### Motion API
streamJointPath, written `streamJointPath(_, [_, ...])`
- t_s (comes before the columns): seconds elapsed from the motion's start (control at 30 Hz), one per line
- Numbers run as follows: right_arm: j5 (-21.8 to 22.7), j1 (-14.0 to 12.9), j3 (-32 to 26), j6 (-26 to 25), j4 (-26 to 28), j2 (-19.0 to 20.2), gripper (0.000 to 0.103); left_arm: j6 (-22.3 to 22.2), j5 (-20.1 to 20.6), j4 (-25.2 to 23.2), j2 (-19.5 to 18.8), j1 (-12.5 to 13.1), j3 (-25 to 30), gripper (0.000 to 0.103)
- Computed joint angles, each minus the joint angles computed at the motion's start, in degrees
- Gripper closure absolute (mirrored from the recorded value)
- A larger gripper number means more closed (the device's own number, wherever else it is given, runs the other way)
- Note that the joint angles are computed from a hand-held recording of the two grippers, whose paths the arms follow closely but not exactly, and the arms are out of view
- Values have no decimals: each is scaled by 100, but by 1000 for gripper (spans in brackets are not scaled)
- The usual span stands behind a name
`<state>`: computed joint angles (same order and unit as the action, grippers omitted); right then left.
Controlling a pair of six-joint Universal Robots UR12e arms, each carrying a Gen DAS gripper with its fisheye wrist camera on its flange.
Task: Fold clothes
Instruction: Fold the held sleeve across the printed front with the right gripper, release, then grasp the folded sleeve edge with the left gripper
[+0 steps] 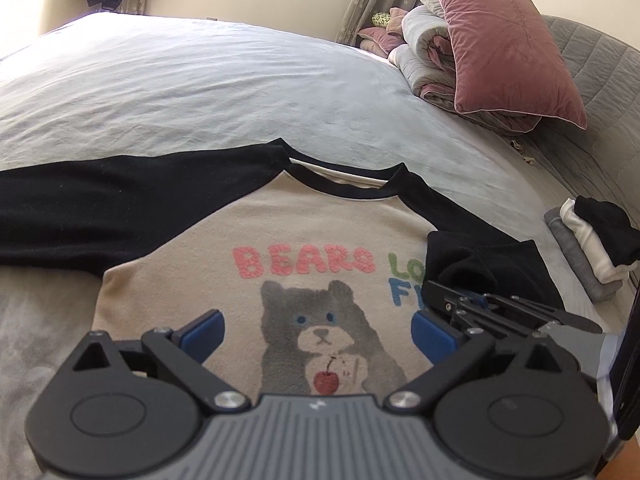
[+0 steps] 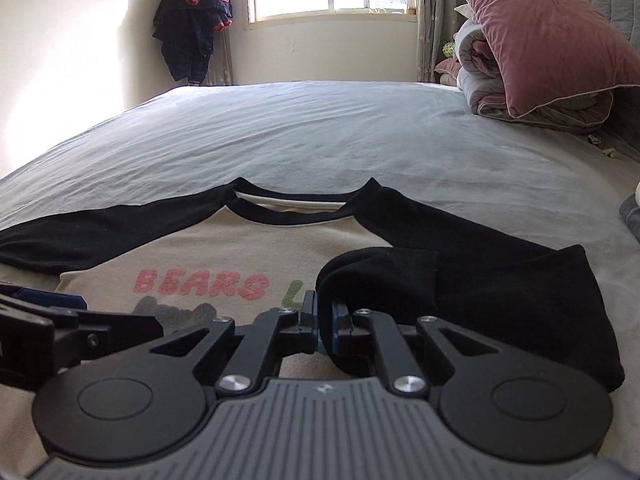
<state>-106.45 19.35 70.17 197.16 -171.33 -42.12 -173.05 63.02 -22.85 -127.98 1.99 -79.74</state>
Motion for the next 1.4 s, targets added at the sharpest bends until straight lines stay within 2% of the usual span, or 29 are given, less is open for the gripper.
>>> streamJointPath(0.17, [303, -16, 175, -19, -180, -79, 84, -67, 49, 12, -7, -30, 43, 3])
streamJointPath(0.2, [422, -33, 244, 10, -246, -117, 70, -86, 38, 28, -9, -38, 56, 3])
streamJointPath(0.27, [671, -67, 391, 92, -417, -189, 48, -93, 8, 58, -10, -60, 83, 3])
streamJointPath(0.4, [909, -116, 731, 204, -658, -381, 48, 54, -73, 0, -18, -148, 177, 3])
streamJointPath(0.6, [848, -193, 1131, 792, -790, -628, 48, 497, -161, -285, -91, -357, 412, 3])
streamJointPath(0.77, [722, -234, 1335, 912, -930, -737, 47, 1026, 49, -582, -205, -604, 642, 3])
streamJointPath(0.97, [688, -269, 1497, 999, -1001, -788, 47, 1257, 458, -825, -389, -847, 907, 3])
streamJointPath(1.03, [709, -278, 1554, 1005, -1078, -797, 45, 1302, 620, -826, -426, -905, 934, 7])
streamJointPath(1.13, [756, -293, 1630, 947, -1201, -809, 43, 1347, 941, -559, -443, -970, 862, 21])
streamJointPath(1.2, [754, -293, 1643, 875, -1231, -805, 43, 1325, 1112, -279, -443, -980, 776, 43])
streamJointPath(1.23, [748, -291, 1648, 842, -1239, -803, 42, 1261, 1102, -187, -444, -962, 747, 47])
streamJointPath(1.3, [740, -289, 1658, 780, -1253, -801, 42, 961, 990, -81, -449, -893, 721, 66])
streamJointPath(1.4, [725, -283, 1666, 741, -1287, -792, 41, 258, 684, -140, -469, -749, 753, 75])
